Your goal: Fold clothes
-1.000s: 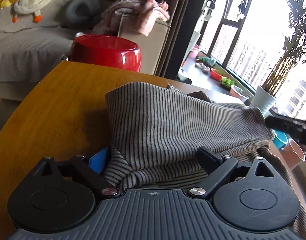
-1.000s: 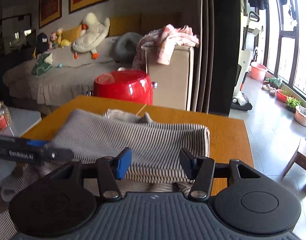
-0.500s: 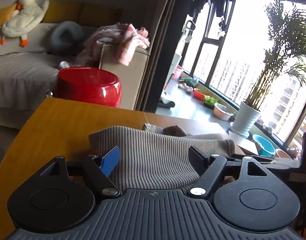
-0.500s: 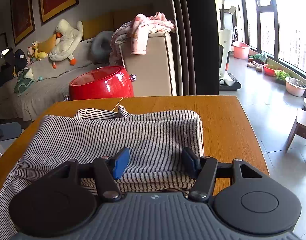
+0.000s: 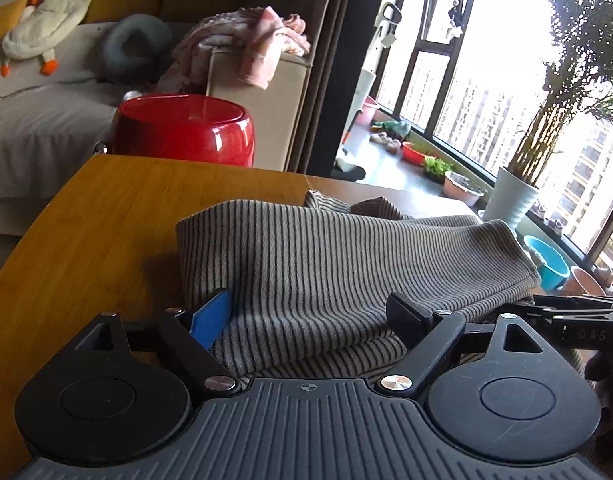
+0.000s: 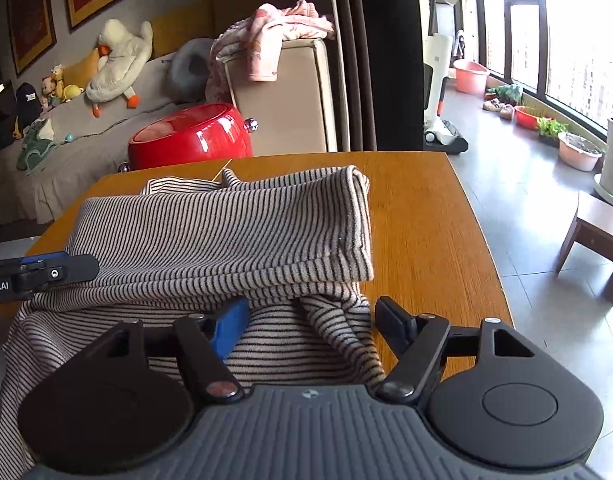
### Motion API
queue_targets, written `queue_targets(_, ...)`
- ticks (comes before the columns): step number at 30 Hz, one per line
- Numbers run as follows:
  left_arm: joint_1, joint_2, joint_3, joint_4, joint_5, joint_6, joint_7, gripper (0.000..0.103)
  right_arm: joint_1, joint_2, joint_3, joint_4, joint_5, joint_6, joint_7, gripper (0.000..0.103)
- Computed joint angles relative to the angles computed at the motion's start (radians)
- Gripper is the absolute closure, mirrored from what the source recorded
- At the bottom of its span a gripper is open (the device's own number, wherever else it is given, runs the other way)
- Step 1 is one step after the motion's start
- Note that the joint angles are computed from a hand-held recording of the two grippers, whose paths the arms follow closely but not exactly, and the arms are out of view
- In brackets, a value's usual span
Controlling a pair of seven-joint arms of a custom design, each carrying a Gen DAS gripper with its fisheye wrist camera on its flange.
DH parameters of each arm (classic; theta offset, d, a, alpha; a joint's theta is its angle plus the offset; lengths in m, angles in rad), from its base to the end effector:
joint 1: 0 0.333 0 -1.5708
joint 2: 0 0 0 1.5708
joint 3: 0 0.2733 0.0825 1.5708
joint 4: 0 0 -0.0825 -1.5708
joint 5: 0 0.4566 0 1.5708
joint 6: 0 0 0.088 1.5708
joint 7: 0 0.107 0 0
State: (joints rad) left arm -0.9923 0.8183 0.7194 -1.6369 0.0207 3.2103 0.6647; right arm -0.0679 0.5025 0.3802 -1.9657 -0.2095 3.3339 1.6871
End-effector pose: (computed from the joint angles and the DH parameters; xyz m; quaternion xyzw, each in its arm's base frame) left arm 0.7060 -0.3001 0.2577 -0.6774 0.5614 -0.3911 0.2703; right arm 0.6580 0.2204 0.2501 -0.7198 0.5357 -0.2000 0.3937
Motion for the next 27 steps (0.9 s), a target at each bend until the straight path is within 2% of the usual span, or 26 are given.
queue_targets(3,-0.003,0.002,0.002,0.000,-0.003,0.004,0.002,0.011,0.121,-0.043,-0.117,-0.042,0.047,0.141,0.005,0.041)
queue_targets(5,-0.006,0.004,0.004,-0.001,-0.007,0.007,0.004,0.010,0.149,-0.049,-0.142,-0.043,0.029,0.218,0.016,0.046)
queue_targets(7,-0.006,0.003,0.003,-0.003,-0.013,0.012,0.009,0.010,0.142,-0.030,-0.135,-0.007,-0.038,0.248,0.058,0.048)
queue_targets(9,-0.005,0.001,0.000,-0.007,-0.022,0.019,0.016,0.009,0.095,0.023,-0.090,0.071,-0.152,0.215,0.150,0.048)
queue_targets(10,-0.005,0.001,-0.001,-0.009,-0.028,0.023,0.021,0.008,0.051,0.062,-0.043,0.125,-0.228,0.169,0.208,0.048)
queue_targets(12,-0.008,0.000,0.000,-0.013,-0.044,0.030,0.033,0.008,0.036,0.133,-0.007,0.218,-0.265,0.037,0.239,0.048)
queue_targets(14,-0.032,0.005,0.024,-0.023,-0.068,0.033,0.038,0.008,0.090,0.164,-0.052,0.252,-0.229,0.008,0.201,0.047)
queue_targets(15,-0.065,0.013,0.058,-0.031,-0.085,0.029,0.035,0.009,0.121,0.178,-0.082,0.266,-0.210,0.003,0.184,0.044)
queue_targets(16,-0.090,0.015,0.082,-0.042,-0.097,0.032,0.033,0.012,0.121,0.179,-0.079,0.265,-0.197,-0.001,0.173,0.044)
queue_targets(18,-0.094,-0.010,0.079,-0.065,-0.111,0.080,0.057,0.017,0.114,0.175,-0.070,0.251,-0.179,0.005,0.147,0.043)
queue_targets(21,-0.053,-0.048,0.025,-0.067,-0.116,0.126,0.113,0.023,0.120,0.170,-0.072,0.242,-0.143,0.006,0.108,0.043)
queue_targets(22,-0.022,-0.062,-0.011,-0.061,-0.109,0.131,0.133,0.024,0.133,0.165,-0.084,0.238,-0.127,0.008,0.096,0.043)
queue_targets(24,0.096,-0.081,-0.141,-0.020,-0.075,0.087,0.176,0.025,0.145,0.157,-0.093,0.229,-0.099,0.010,0.072,0.043)
queue_targets(25,0.148,-0.075,-0.198,0.003,-0.069,0.063,0.199,0.029,0.149,0.152,-0.096,0.222,-0.085,0.013,0.061,0.043)
queue_targets(26,0.172,-0.064,-0.224,0.014,-0.073,0.059,0.216,0.033,0.152,0.147,-0.098,0.215,-0.071,0.016,0.050,0.043)
queue_targets(27,0.181,-0.066,-0.235,0.010,-0.079,0.073,0.227,0.030,0.170,0.133,-0.118,0.197,-0.052,0.033,0.041,0.043)
